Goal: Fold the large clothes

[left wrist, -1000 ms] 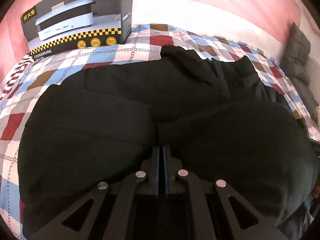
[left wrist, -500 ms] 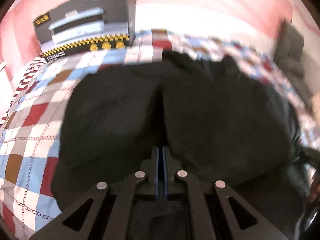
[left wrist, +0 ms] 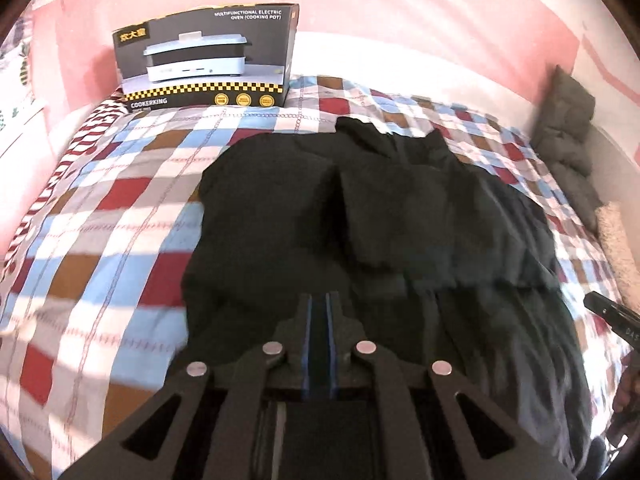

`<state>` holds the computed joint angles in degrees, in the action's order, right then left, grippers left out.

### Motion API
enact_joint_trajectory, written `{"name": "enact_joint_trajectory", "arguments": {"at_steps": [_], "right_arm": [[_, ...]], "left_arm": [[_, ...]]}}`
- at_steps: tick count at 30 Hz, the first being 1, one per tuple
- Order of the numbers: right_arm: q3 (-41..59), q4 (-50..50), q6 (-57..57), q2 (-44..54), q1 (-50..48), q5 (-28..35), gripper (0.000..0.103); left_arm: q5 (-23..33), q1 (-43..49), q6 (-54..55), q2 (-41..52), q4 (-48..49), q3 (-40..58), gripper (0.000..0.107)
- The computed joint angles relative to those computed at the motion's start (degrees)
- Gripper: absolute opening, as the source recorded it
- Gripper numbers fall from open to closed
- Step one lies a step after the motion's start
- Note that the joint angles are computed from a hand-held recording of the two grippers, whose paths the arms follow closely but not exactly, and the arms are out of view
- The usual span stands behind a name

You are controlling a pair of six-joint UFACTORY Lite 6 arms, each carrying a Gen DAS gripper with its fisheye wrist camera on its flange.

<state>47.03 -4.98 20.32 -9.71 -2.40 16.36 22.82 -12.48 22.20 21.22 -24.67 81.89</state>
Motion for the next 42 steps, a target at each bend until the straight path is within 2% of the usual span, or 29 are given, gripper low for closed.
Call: {"name": "enact_joint_trajectory", "arguments": {"at_steps": [1, 8, 16, 18, 21, 30, 34, 42], "right_arm": [[-1.67, -1.37, 2.06, -2.72, 1.06, 0.95, 0.039], [-11.63, -17.79, 24.39, -22.64, 13.05, 11.73, 0.04], [-17.68, -25.48, 43.24, -37.02, 30.97, 26.1, 0.041], [-18.31, -28.83, 50.3, -39.55, 37.97, 31.05, 0.042], [-19.19, -33.26, 59.8, -41.34, 48.19, 37.88, 0.048], [-21.59, -37.61, 80.73, -43.37, 73.55, 54.08, 0.048], [-22.19, -37.78, 85.08, -43.15, 78.59, 57.26, 0.048], [-25.64, -36.55, 87.6, -46.08, 80.11, 58.31, 0.048]], "left_arm": [[-0.08, 0.19, 1.53, -3.61, -1.24, -4.08, 0.011], [1.35, 2.59, 7.97, -24.54, -4.91, -25.56, 0.021], [6.57, 6.94, 8.53, -41.52, -4.31, -38.93, 0.026], [8.47, 8.34, 8.98, -45.34, -4.52, -41.05, 0.032], [10.17, 8.91, 8.08, -50.18, -3.11, -43.67, 0.035], [15.15, 7.57, 3.64, -62.18, 0.69, -49.01, 0.039], [16.36, 5.5, 0.95, -65.7, 3.12, -50.66, 0.039], [15.64, 5.04, -1.7, -67.09, 6.78, -51.91, 0.046]]}}
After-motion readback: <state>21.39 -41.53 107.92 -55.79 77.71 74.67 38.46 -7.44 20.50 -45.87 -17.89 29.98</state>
